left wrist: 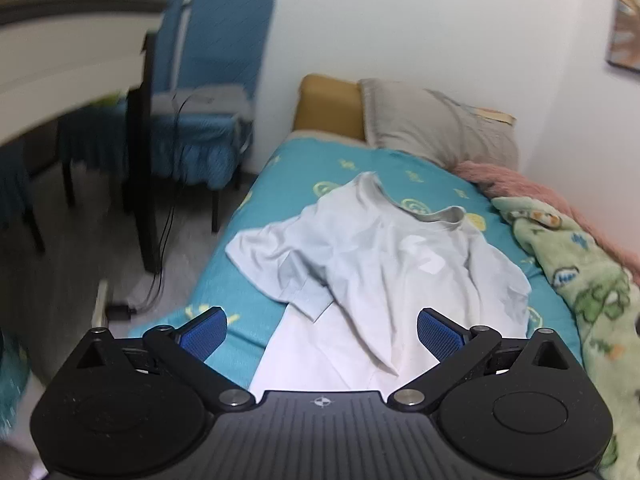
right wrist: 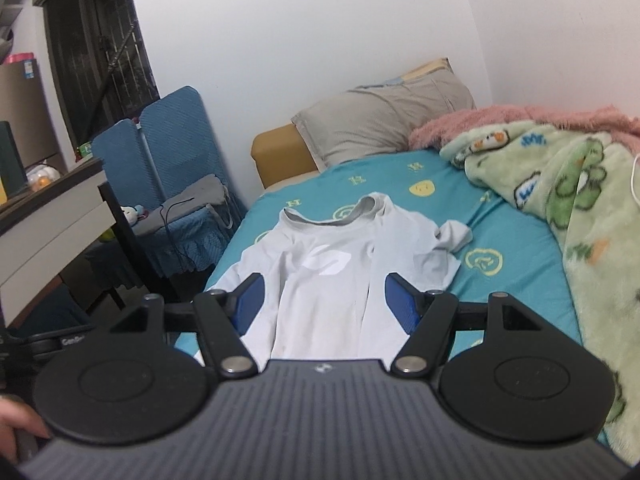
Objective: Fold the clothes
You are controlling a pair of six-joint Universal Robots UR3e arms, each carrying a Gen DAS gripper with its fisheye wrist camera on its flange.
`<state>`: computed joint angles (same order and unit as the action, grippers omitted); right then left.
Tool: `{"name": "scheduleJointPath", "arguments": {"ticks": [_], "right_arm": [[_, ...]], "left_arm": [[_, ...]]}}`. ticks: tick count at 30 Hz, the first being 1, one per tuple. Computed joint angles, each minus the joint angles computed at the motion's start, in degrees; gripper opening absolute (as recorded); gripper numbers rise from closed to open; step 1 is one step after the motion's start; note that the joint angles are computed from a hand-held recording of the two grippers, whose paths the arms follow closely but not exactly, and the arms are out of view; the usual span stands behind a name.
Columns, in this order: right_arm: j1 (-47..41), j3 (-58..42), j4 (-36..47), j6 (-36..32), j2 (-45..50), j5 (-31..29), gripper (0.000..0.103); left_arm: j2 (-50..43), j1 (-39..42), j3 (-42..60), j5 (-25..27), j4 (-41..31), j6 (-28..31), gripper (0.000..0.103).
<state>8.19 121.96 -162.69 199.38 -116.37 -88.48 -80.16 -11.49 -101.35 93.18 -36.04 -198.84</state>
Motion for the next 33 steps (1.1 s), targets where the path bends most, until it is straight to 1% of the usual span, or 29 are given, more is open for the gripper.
{"name": "scheduleJointPath", "arguments": {"ticks": [6,9,13,15,19,22,24,29,33], "right_arm": [[0.16,0.41,-0.42,1.17,0.63,0.21,0.069],[0.78,0.27,-0.95,1.22,1.54,-0.28,0.069],[0.28,0.08,-1.06,1.23,2.15,0.69,0.069],[-0.07,0.11,-0.76,1.56,2.26,0.96,0.069],[-1.11,0.18,0.82,2.93,2.12,1.64,0.069],[-4.16,0.96,2.38,4.53,0.94,4.48,0.069],[-6.23,1.49,3.10,5.54,0.36,6.42,0.069],[-9.90,2.24,2.71,7.65,1.40,9.58,0.069],[-12.57,2.09,2.82,8.65,3.44,12.62,0.069]], "left_arm": [[-2.23,3.47,-0.75,-1.71,-0.49,-5.29,0.099],[-3.27,4.17,-1.28,-1.86,0.49,-6.14,0.099],[-5.10,5.16,-1.04,-2.80,1.16,-7.34,0.099],[-7.05,5.31,0.21,-3.02,1.27,-8.98,0.098],[-11.42,8.07,3.49,-4.70,1.64,-12.19,0.096],[-15.40,10.55,6.17,-5.47,3.40,-14.49,0.095],[-18.02,12.59,7.12,-6.87,5.71,-15.72,0.093],[-24.88,16.36,8.31,-12.56,11.89,-18.04,0.090],[-31.78,17.32,11.54,-16.57,14.79,-18.65,0.078]]}}
